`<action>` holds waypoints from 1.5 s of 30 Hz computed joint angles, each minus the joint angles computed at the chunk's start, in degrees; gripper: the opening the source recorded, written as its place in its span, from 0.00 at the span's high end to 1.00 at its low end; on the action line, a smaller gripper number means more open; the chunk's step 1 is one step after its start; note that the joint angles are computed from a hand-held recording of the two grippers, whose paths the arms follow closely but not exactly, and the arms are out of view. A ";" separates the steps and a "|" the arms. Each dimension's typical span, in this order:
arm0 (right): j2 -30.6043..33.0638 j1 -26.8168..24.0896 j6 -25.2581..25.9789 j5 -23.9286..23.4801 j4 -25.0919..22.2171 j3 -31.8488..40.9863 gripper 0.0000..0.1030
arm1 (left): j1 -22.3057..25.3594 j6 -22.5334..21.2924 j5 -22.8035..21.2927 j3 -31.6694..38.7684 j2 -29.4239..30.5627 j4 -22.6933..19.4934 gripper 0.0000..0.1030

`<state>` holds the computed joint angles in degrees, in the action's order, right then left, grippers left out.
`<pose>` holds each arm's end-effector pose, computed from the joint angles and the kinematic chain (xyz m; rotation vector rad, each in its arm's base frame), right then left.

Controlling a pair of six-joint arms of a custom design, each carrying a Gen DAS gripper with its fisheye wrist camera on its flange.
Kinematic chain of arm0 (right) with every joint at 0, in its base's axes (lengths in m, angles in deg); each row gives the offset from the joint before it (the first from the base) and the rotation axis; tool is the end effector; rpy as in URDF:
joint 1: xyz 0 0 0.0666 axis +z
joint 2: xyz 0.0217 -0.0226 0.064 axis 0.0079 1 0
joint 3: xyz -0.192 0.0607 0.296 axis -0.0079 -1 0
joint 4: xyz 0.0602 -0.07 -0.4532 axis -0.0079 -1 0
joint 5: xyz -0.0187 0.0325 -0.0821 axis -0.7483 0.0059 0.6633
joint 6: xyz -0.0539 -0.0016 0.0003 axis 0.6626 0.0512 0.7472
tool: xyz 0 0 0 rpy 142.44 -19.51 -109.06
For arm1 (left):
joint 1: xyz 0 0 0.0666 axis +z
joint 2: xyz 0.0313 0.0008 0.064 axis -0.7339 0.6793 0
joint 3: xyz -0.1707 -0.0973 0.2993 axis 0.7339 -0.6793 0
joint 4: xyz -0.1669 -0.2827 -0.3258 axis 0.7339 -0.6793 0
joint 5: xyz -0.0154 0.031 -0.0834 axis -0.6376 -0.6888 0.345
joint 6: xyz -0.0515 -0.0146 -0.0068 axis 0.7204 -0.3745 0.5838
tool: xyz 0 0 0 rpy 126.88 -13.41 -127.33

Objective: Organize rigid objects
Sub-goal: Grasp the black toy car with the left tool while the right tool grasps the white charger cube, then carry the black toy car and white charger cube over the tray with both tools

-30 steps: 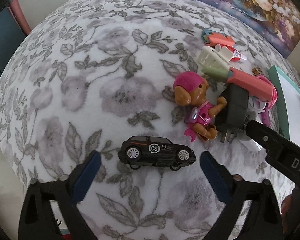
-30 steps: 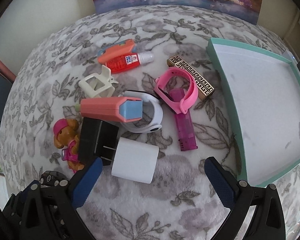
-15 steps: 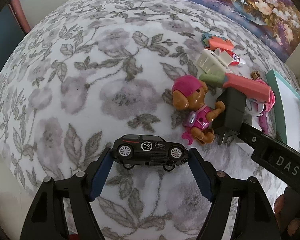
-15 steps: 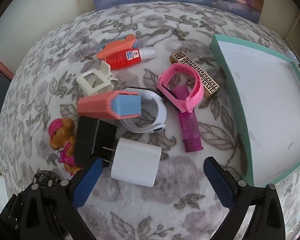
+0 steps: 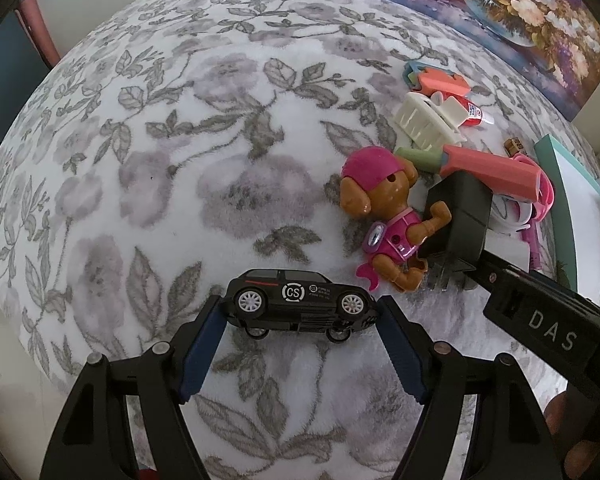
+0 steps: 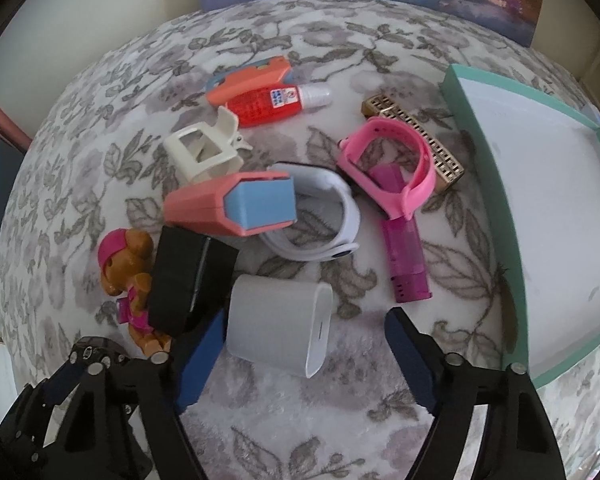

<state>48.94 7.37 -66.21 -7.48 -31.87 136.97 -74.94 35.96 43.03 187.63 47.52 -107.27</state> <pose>0.5964 0.0746 0.4093 -0.1192 2.8881 0.1380 0.5288 -0.2725 0.4085 -0.4432 2.8419 -0.0153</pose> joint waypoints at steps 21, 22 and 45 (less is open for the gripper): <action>-0.25 -0.41 -0.90 -7.92 -3.04 -0.02 0.50 | -0.81 0.24 -2.62 1.70 0.80 -2.42 0.25; -0.30 -0.46 -0.94 -8.14 -3.08 -0.02 0.50 | -0.88 0.28 -2.81 1.88 0.86 -2.64 0.25; -1.90 -9.78 -6.19 -9.05 1.28 7.04 0.50 | -3.53 -5.04 -7.34 31.81 14.38 -11.21 0.25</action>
<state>47.04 -2.42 -72.40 -16.53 -30.59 144.01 -78.47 30.92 35.69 219.44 61.89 -118.49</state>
